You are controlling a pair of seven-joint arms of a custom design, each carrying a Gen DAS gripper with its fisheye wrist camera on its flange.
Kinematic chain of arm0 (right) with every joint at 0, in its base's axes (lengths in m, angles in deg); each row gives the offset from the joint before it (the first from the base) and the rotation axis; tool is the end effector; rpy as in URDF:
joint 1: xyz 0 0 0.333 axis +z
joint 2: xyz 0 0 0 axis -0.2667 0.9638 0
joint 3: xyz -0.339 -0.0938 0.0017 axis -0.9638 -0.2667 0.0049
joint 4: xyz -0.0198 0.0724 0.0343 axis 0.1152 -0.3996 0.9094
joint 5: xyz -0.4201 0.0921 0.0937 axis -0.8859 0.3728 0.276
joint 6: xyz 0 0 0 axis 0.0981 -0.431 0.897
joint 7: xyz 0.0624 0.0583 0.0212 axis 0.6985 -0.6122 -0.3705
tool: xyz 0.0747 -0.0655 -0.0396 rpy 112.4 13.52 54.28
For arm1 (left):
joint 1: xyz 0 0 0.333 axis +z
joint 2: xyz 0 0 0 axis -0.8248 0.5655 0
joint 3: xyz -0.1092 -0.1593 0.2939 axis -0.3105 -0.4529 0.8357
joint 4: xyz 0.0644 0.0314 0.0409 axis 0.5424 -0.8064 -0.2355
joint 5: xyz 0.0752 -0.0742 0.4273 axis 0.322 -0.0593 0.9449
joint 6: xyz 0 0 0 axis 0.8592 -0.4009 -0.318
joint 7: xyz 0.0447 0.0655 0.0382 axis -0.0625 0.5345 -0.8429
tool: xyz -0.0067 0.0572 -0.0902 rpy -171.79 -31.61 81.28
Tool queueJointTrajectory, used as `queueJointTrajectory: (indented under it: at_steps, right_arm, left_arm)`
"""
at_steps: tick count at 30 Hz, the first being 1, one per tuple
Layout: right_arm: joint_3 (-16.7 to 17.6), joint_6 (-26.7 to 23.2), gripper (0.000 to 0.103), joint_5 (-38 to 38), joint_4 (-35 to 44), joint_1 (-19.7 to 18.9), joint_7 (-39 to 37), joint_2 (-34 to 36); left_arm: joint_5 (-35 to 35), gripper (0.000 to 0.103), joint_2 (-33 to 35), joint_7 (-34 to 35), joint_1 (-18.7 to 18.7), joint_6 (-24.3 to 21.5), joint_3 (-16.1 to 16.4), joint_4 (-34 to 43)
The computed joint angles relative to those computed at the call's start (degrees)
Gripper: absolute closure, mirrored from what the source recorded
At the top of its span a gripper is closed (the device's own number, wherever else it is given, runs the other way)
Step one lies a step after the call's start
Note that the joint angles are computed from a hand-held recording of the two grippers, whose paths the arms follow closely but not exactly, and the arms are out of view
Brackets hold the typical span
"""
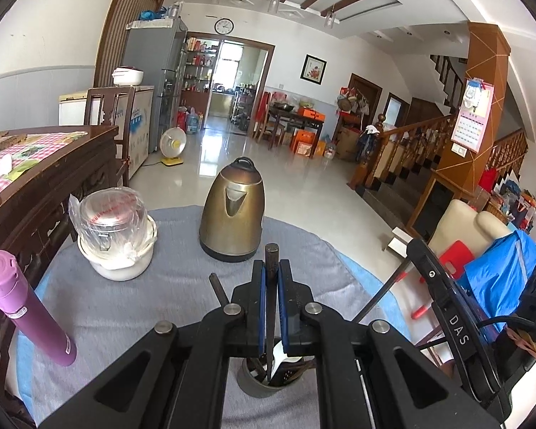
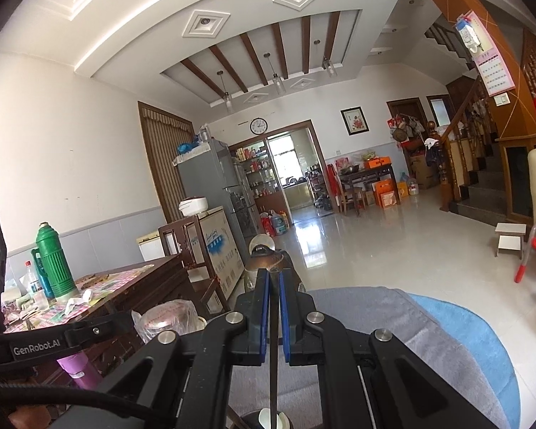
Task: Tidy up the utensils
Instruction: 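Lift both held chopsticks and carry them over the gray holder, then lower the chopsticks into the holder with both grippers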
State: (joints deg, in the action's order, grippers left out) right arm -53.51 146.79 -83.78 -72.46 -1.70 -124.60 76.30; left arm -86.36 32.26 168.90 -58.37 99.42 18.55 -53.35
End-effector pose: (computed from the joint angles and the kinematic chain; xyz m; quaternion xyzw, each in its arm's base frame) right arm 0.5236 0.2343 0.6735 -0.2827 0.6955 -0.5013 0.4302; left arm 0.6372 -0.1277 0.6910 -0.3660 0.7822 -0.4969 0.0850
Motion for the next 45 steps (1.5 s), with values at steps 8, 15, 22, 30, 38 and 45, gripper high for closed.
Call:
queueJointTrajectory:
  at_steps: [8, 15, 22, 30, 38, 45]
  right_arm:
    - [-0.08, 0.54, 0.097, 1.59, -0.53, 0.15, -0.39, -0.14]
    - [0.11, 0.75, 0.097, 1.92, -1.01, -0.04, -0.29, -0.51]
    - [0.37, 0.9, 0.097, 2.05, -1.09, 0.05, -0.91, -0.67]
    - [0.4, 1.68, 0.097, 2.38, -1.19, -0.04, -1.74, -0.99]
    - [0.35, 2.21, 0.097, 2.84, -0.86, -0.28, -2.21, -0.86]
    - [0.07, 3.05, 0.097, 3.44, -1.13, -0.55, -2.59, -0.82]
  left_arm:
    - [2.49, 0.096, -0.8, -1.36, -0.37, 0.74, -0.01, -1.6]
    - [3.38, 0.096, -1.41, -1.35, -0.78, 1.96, 0.2, -2.61]
    - [3.48, 0.096, -1.7, -1.56, -0.92, 2.44, 0.45, -2.89]
    - [3.46, 0.096, -2.03, -1.44, -0.97, 2.87, 0.69, -3.5]
    - [3.48, 0.096, -2.14, -1.51, -0.96, 2.59, 0.76, -3.61]
    - [3.86, 0.096, -2.26, -1.87, -0.98, 2.34, 0.85, -3.72]
